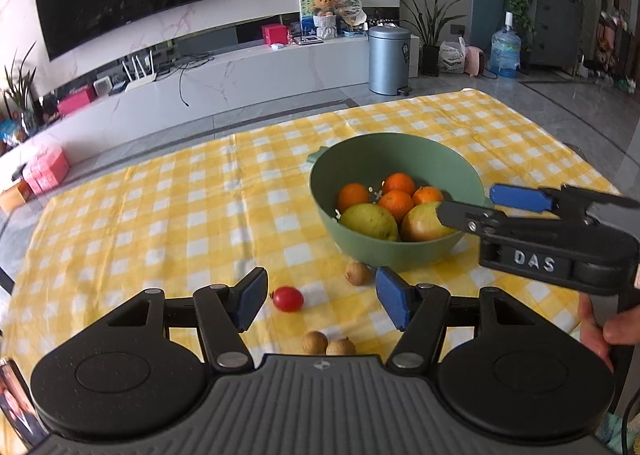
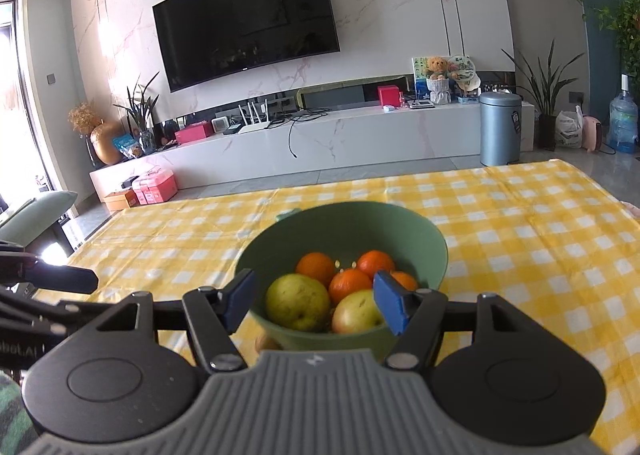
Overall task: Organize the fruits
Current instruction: 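Withdraw both open tools toward the brown kiwis on the cloth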
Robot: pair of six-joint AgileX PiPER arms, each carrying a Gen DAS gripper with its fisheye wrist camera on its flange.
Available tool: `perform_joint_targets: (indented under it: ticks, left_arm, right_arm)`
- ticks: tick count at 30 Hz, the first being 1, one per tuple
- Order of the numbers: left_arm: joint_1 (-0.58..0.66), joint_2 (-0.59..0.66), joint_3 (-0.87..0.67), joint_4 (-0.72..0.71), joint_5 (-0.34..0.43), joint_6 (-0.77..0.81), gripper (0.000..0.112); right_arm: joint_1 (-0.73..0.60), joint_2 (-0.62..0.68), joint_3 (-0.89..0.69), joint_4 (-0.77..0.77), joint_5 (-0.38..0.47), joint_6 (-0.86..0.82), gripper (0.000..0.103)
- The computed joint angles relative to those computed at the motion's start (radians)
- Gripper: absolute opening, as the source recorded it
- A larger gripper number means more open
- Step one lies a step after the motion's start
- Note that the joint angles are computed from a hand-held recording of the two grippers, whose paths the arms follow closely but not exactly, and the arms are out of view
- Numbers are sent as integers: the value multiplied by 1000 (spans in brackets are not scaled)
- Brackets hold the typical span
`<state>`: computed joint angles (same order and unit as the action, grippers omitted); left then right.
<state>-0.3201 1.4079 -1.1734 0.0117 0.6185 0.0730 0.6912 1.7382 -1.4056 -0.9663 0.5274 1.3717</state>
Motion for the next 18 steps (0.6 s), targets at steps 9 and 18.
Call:
perform_joint_targets:
  ticks: [9, 18]
  left_arm:
    - [79, -54, 123, -200, -65, 205, 70]
    - [153, 8, 129, -363, -3, 357, 48]
  right_arm:
    - [43, 1, 3, 142, 52, -105, 59]
    - [18, 53, -49, 332, 70, -300, 37]
